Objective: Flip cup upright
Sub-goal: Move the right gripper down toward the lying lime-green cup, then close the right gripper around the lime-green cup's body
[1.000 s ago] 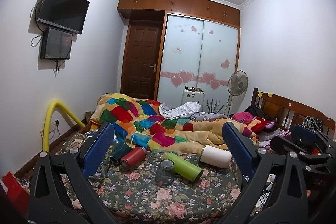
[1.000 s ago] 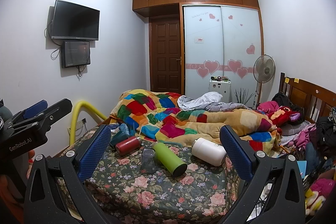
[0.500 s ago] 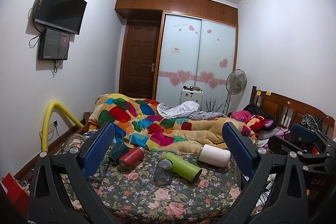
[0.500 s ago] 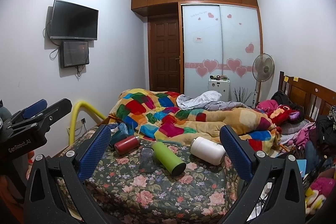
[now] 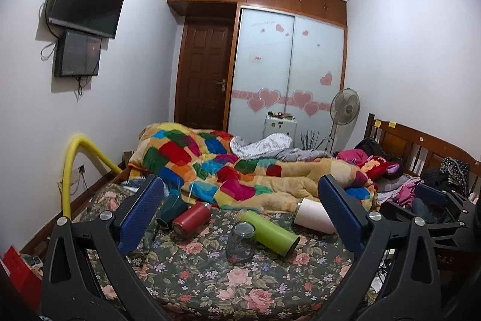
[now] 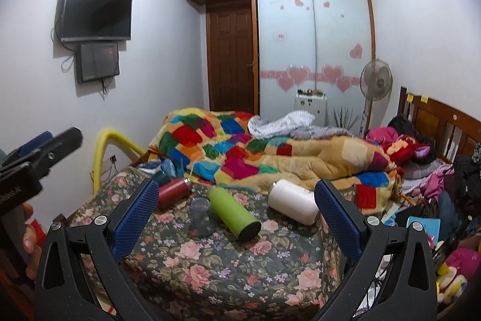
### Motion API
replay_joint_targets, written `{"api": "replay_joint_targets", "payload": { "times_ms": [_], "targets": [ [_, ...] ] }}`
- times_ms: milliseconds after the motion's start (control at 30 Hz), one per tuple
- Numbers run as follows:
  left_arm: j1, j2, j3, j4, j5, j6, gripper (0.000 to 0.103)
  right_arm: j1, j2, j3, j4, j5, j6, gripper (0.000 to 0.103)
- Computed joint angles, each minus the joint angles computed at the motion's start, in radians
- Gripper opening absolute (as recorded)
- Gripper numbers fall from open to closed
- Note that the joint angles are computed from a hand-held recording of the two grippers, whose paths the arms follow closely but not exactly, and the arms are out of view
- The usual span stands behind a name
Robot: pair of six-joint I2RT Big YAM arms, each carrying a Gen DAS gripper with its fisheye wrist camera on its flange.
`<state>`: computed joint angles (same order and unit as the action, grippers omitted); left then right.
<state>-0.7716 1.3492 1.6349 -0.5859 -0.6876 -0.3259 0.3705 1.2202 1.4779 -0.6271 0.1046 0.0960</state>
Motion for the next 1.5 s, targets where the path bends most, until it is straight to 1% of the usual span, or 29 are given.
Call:
{"api": "replay_joint_targets", "payload": {
  "times_ms": [267,333,433,567,667,867,933,1033,1167,1267,1400,1500],
  "targets": [
    [0.092,0.1,0.051,-0.125,0.08,-0.09,0.103,-0.062,0.167,0.101,-0.113,-0.078,-0.013,0.103],
    [0.11,0.123,0.056,-0.147,0.096,-0.11,0.103,-0.071,0.214,0.135,-0.144,-0.088,-0.028,0.103],
    [0.14,0.156,0.064,-0.176,0.144,-0.139,0.103,-0.084,0.297,0.204,-0.208,-0.118,-0.064,0.103],
    [0.168,0.191,0.063,-0.19,0.18,-0.152,0.103,-0.088,0.427,0.326,-0.314,-0.161,-0.123,0.103],
    [0.179,0.221,0.072,-0.198,0.196,-0.148,0.103,-0.086,0.515,0.413,-0.39,-0.177,-0.166,0.103],
    [0.194,0.259,0.082,-0.214,0.235,-0.149,0.103,-0.081,0.693,0.622,-0.554,-0.189,-0.238,0.098],
    [0.199,0.269,0.084,-0.216,0.247,-0.154,0.103,-0.079,0.751,0.697,-0.613,-0.189,-0.26,0.093],
    [0.204,0.279,0.083,-0.217,0.26,-0.16,0.103,-0.078,0.811,0.778,-0.685,-0.192,-0.289,0.087],
    [0.208,0.289,0.084,-0.224,0.264,-0.165,0.103,-0.079,0.912,0.924,-0.802,-0.205,-0.325,0.08],
    [0.21,0.294,0.085,-0.227,0.268,-0.165,0.103,-0.076,0.989,1.043,-0.901,-0.223,-0.345,0.071],
    [0.21,0.297,0.086,-0.229,0.274,-0.165,0.103,-0.068,1.039,1.115,-0.952,-0.203,-0.367,0.07],
    [0.21,0.3,0.09,-0.234,0.276,-0.167,0.103,-0.062,1.052,1.136,-0.959,-0.186,-0.38,0.069]
  ]
}}
